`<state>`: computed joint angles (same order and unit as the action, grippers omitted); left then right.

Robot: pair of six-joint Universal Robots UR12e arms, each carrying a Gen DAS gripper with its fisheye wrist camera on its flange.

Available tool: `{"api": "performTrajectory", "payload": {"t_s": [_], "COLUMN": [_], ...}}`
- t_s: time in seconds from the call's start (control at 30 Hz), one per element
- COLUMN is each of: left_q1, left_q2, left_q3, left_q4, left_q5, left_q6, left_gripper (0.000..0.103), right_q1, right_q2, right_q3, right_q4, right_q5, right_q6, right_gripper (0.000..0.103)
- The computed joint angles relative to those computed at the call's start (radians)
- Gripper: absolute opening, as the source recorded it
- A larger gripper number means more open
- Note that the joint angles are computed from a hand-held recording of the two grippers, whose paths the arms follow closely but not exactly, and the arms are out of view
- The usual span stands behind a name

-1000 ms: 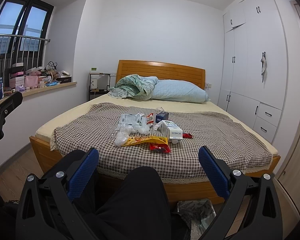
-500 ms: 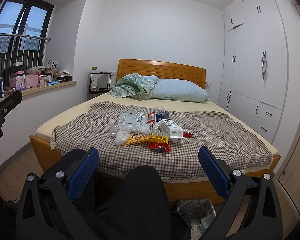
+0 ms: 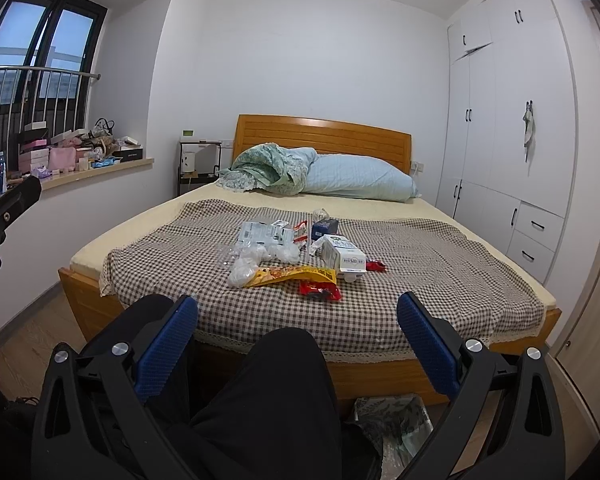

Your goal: Collect trash

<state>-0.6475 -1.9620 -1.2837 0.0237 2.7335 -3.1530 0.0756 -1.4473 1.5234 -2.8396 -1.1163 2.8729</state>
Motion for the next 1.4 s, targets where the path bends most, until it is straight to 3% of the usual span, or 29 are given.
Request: {"api": "performTrajectory", "payload": {"t_s": [0.13, 0.4, 0.6, 0.8, 1.27, 1.4], "left_q1": [0.001, 0.016, 0.042, 0.080, 0.191, 0.214], "left_q2": [0.004, 0.027, 0.045, 0.059, -0.009, -0.042], "left_q3": [-0.006, -0.033, -0.051, -0.065, 0.007, 0.047], "left_q4": [-0.023, -0.134, -0.254, -0.424, -0.558, -0.589], "left_q5": [-0.004, -0.022, -0.050, -0.119, -0.285, -0.323], "left_q6": [-0.020, -0.135, -0.258, -0.395, -0.437, -0.438], "left_gripper": [0.096, 0.096, 0.096, 0.096, 0.096, 0.096], "right_q1": [0.000, -0.003, 0.004, 0.022, 0.054, 0.050], "right_q2": [0.001, 0.011, 0.033, 0.070, 0.219, 0.267], "right_q3": [-0.001, -0.012, -0.036, -0.070, -0.212, -0.269], "right_q4": [0.003, 0.034, 0.079, 0.141, 0.178, 0.186], "right_q5": [-0.001, -0.020, -0.051, -0.081, -0.185, -0.167], "right_q6": [-0.002, 0.011, 0.008, -0.015, -0.096, -0.100], "right_gripper": [0.095, 0.095, 0.095, 0.095, 0.095, 0.095]}}
